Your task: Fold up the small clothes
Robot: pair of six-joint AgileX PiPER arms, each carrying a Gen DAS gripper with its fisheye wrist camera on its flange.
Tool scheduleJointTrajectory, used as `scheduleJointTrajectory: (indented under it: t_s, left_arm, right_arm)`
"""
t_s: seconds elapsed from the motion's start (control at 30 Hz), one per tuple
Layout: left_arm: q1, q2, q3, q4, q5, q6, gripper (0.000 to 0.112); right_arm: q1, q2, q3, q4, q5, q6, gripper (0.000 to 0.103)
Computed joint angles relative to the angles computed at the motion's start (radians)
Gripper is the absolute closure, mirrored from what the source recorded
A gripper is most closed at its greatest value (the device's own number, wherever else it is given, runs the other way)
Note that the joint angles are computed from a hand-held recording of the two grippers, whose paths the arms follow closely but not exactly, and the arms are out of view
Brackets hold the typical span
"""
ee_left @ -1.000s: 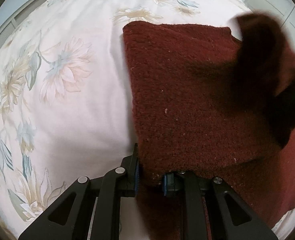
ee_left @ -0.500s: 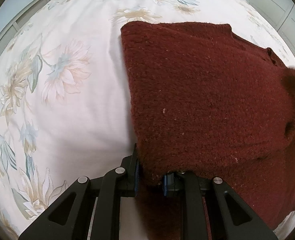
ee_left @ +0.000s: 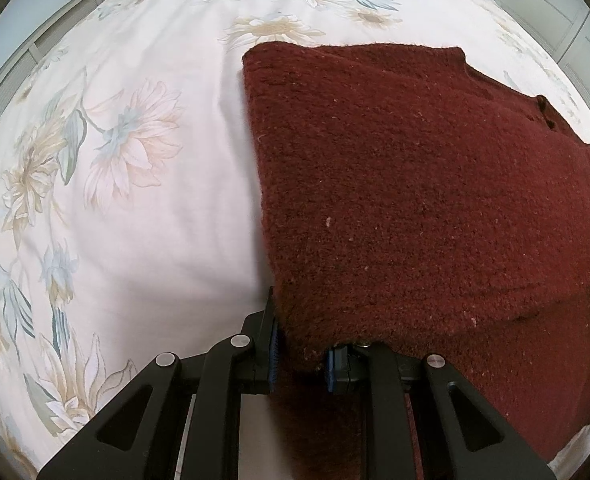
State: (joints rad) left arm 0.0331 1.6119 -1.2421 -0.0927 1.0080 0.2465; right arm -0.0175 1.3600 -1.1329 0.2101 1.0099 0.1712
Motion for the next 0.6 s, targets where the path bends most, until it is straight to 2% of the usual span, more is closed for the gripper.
scheduleJointTrajectory:
  t_s: [0.07,0.2,0.37,0.53,0.57,0.6]
  left_arm:
    - [-0.006,-0.008,0.013,0.003,-0.005,-0.007,0.096]
    - [-0.012,-0.007,0.017,0.010,-0.011,-0.016,0.096]
    - [-0.007,-0.004,0.020,0.009,-0.018,-0.013,0.096]
    - [-0.009,-0.008,0.025,0.010,-0.021,-0.011,0.096]
    - [-0.011,-0.011,0.029,0.012,-0.022,-0.012,0.096]
    - [-0.012,-0.011,0.029,0.013,-0.023,-0.013,0.096]
  right_arm:
    - [-0.039,0.017,-0.041,0.018,0.019,-0.011,0.024]
    - [-0.054,0.168,-0.178,0.004,0.080,-0.022,0.024]
    - [-0.009,0.307,-0.235,0.017,0.131,-0.049,0.024]
    - [0.091,0.245,-0.103,-0.051,0.025,0.001,0.024]
    - [0.100,0.231,-0.085,-0.047,0.012,-0.002,0.026]
    - [0.104,0.220,-0.078,-0.039,0.011,-0.014,0.039]
